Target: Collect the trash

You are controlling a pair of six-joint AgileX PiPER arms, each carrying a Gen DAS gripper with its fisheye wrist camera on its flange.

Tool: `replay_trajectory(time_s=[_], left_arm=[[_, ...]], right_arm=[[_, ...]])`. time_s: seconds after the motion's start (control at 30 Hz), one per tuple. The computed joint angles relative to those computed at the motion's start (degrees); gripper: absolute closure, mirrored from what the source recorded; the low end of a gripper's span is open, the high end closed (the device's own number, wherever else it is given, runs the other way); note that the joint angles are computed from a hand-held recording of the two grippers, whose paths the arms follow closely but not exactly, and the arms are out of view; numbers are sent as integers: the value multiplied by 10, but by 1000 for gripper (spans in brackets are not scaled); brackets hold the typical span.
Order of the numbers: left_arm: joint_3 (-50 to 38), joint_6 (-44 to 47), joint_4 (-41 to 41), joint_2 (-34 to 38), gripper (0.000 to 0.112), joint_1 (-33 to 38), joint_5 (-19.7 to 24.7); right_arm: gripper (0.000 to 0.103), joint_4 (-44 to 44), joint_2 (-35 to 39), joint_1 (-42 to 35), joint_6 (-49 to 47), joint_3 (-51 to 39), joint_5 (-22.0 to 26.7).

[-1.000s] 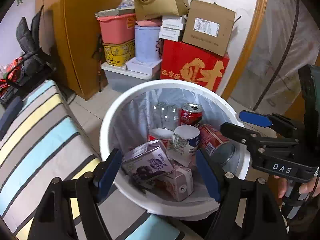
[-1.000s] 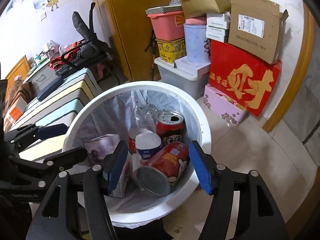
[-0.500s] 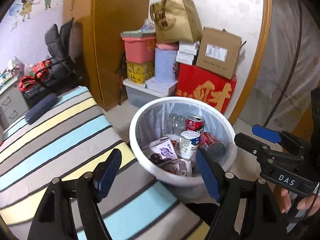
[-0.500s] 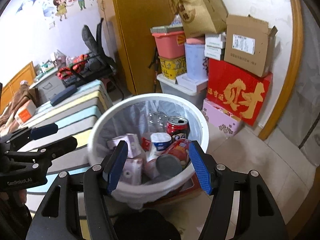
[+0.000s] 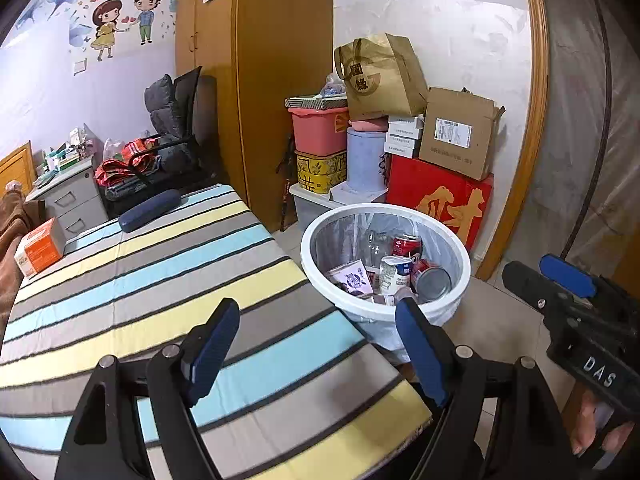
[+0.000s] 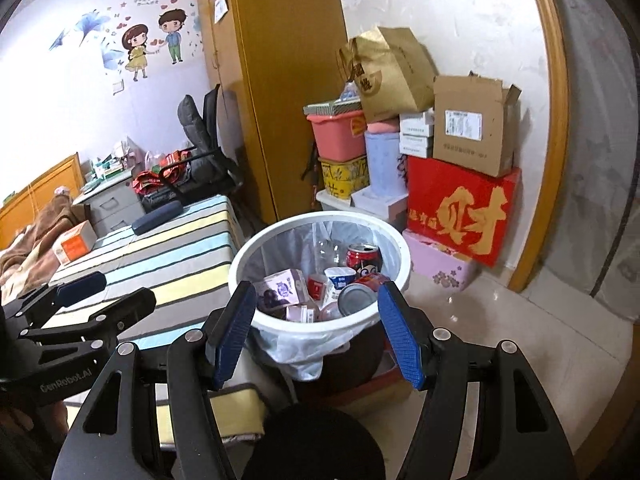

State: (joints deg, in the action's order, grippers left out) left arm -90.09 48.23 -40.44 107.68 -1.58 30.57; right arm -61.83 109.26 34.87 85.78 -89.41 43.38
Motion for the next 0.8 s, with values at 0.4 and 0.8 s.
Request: replay_trajectory(time_s=[0.4,0.8], left_arm=[[115,113,-123,-61,30,6,-72],[128,84,-101,-62,30,5,-97]], right_arm=[[38,-34,4,27,54,9,23],[38,-31,13,46,63,3,49]])
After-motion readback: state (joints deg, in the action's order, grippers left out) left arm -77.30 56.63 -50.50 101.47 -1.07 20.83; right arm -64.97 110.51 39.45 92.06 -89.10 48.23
